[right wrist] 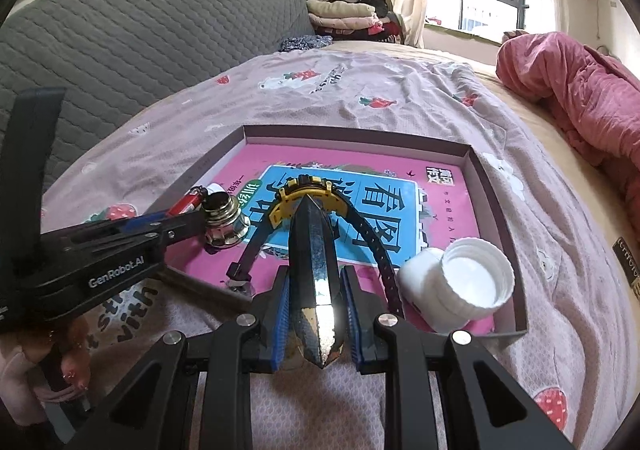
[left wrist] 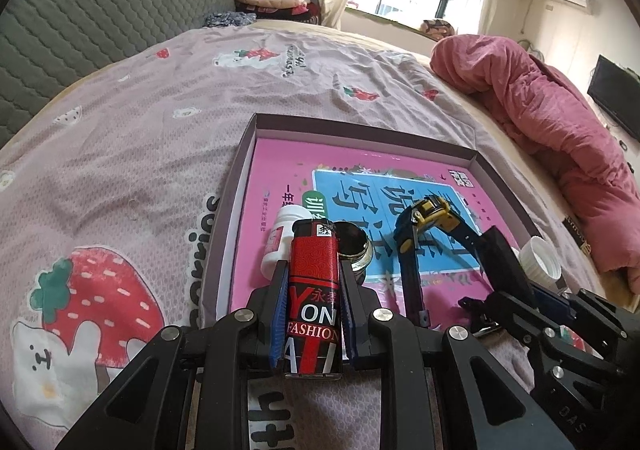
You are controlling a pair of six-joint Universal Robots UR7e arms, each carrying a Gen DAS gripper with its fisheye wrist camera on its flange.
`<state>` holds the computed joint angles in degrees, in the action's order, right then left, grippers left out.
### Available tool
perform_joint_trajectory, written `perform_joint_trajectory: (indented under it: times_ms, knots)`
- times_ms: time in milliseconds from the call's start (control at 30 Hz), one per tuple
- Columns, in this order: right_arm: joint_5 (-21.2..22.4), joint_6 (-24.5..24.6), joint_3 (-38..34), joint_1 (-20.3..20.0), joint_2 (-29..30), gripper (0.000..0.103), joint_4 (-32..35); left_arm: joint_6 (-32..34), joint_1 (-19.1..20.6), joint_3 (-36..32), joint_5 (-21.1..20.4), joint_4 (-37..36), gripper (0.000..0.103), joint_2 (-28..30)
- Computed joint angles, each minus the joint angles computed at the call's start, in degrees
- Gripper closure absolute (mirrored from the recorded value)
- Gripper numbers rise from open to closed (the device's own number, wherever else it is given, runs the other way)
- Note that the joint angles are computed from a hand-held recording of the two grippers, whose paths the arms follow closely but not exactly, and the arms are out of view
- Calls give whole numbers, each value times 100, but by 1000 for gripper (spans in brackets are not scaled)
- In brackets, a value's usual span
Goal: Organize rigid objects
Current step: 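Lower the lighter beside the gold jar with left tool while right tool lowers the tube by the watch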
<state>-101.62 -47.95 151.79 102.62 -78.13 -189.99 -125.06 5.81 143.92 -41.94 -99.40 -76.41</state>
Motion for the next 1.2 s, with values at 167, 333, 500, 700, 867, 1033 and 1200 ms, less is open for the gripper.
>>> perform_joint_trajectory:
  times_ms: [167, 333, 500, 700, 867, 1033, 1200]
  knots:
    - [-136, 93, -129, 103, 259, 80, -73, 9, 51, 12, 54, 36, 80, -47]
    - [-358, 172, -260, 222, 537, 80, -130, 42, 84, 10, 92, 41, 80, -42]
    - [-518, 226, -322, 255, 717, 80, -182, 55, 86, 20, 97, 17, 80, -57]
    - [-533, 227, -315, 256, 828, 80, -325, 61, 85, 16, 91, 18, 80, -49]
    - [-569, 273, -336, 278, 925, 80, -448, 74, 95, 12, 84, -7, 80, -29]
    - [-592, 345, -362, 295, 999, 80, -481, 48, 77, 18, 68, 34, 80, -46]
    - [-572, 286, -347, 282, 953, 80, -452, 125, 152, 55, -80, -99, 80, -54]
